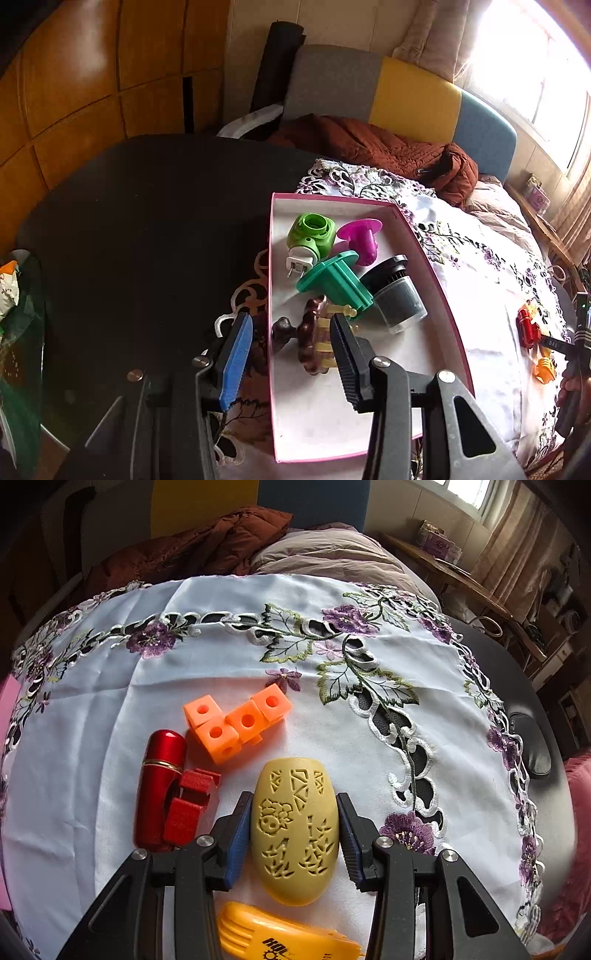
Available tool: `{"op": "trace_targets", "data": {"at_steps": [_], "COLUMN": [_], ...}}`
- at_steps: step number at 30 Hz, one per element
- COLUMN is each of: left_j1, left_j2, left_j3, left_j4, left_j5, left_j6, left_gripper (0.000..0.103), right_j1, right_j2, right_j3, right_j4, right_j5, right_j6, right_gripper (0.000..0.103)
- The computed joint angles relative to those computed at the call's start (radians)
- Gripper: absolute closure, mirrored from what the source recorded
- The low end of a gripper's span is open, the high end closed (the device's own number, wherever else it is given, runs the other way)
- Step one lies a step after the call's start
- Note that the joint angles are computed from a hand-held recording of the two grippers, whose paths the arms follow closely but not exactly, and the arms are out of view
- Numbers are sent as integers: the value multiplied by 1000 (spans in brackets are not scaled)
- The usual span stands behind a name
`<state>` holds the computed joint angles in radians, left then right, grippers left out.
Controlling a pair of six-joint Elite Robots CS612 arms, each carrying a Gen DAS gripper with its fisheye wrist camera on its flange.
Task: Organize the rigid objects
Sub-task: 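Carry the brown brush into the tray and open the left gripper, then carry the yellow oval into the tray and open the right gripper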
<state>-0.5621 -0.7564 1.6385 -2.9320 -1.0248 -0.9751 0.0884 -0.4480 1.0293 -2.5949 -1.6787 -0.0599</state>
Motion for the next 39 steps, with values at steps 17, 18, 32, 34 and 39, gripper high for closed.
{"op": "trace_targets", "data": {"at_steps": [17, 18, 32, 34, 39], "left_j1": [-15, -15, -13, -12, -10], "left_j2": [-12, -12, -14, -15, -15], "left_j3": [19, 19, 34, 38, 45], "left_j4": [-6, -9, -31, -35, -41], "left_j5": [5, 5, -11, -15, -17], "left_j6": [11, 13, 10, 6, -3], "left_gripper": [59, 59, 59, 59, 59], "right_j1": [-11, -11, 39, 54, 93], "right_j2": [-28, -29, -78, -88, -110], "right_j3": [56, 59, 114, 121, 139], "right_j4": [-173, -186, -219, -214, -185], "right_j5": [60, 66, 302, 339, 452], "right_j6": [84, 88, -75, -112, -211], "right_gripper": [59, 59, 59, 59, 59]}}
